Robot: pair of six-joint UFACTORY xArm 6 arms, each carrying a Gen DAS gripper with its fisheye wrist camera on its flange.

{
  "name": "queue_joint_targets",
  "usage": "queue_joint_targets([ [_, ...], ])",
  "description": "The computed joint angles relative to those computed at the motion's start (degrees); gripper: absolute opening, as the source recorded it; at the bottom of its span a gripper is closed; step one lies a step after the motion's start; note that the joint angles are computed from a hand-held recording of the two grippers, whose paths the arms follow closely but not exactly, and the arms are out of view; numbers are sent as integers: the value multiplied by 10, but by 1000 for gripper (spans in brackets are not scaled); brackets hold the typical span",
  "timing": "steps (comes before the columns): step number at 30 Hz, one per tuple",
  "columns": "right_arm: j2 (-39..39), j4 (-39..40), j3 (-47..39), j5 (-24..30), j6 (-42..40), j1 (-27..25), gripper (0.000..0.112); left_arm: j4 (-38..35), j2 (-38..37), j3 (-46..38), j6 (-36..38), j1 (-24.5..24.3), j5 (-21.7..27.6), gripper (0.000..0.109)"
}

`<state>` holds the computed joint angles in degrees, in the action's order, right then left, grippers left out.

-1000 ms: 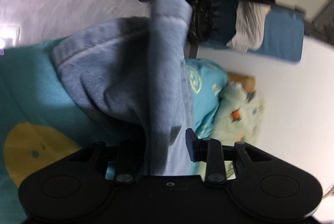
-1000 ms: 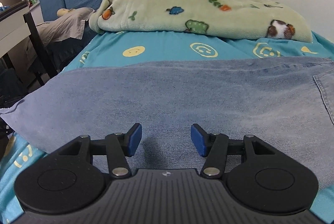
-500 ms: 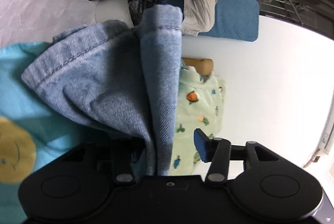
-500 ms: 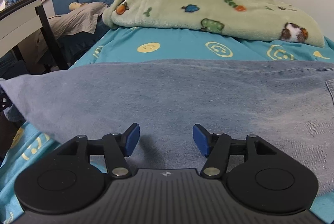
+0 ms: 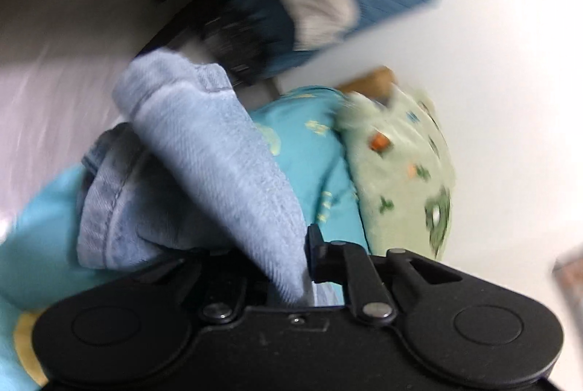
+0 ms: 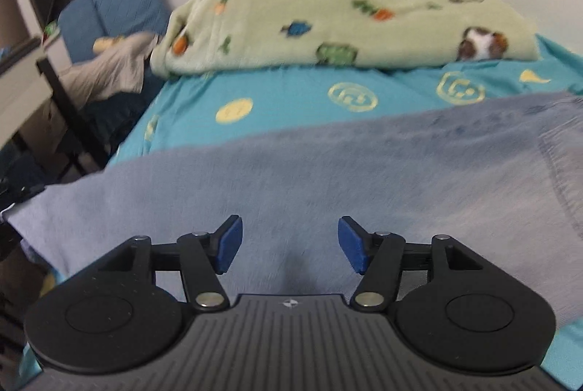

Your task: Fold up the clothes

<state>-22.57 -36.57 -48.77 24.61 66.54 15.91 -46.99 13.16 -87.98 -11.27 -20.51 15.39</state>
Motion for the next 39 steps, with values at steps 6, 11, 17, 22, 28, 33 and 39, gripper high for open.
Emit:
queue_joint_targets([
  [6,-51,57,35,-31,-6,-47,62,218,9,-68,-14,-69,3,9],
  [11,-95,99,69,-48,0,-98,62,342,51,-136,-52,-142,25,9],
  [17,-134,143,110,-91,6,-142,62,455,110,-178,-146,-218,57,9],
  [22,-145,217,135,-118,-37,-159,62,458,133,-159,-132,-256,101,12],
  [28,-139,341,147,-126,-133,-162,62,420,123,-125,-37,-265,101,45],
  [33,-135,404,150,-153,-178,-148,62,329,58,-67,86,-265,124,54],
  [39,-115,454,144,-181,-240,-118,63,278,-29,11,144,-242,131,58],
])
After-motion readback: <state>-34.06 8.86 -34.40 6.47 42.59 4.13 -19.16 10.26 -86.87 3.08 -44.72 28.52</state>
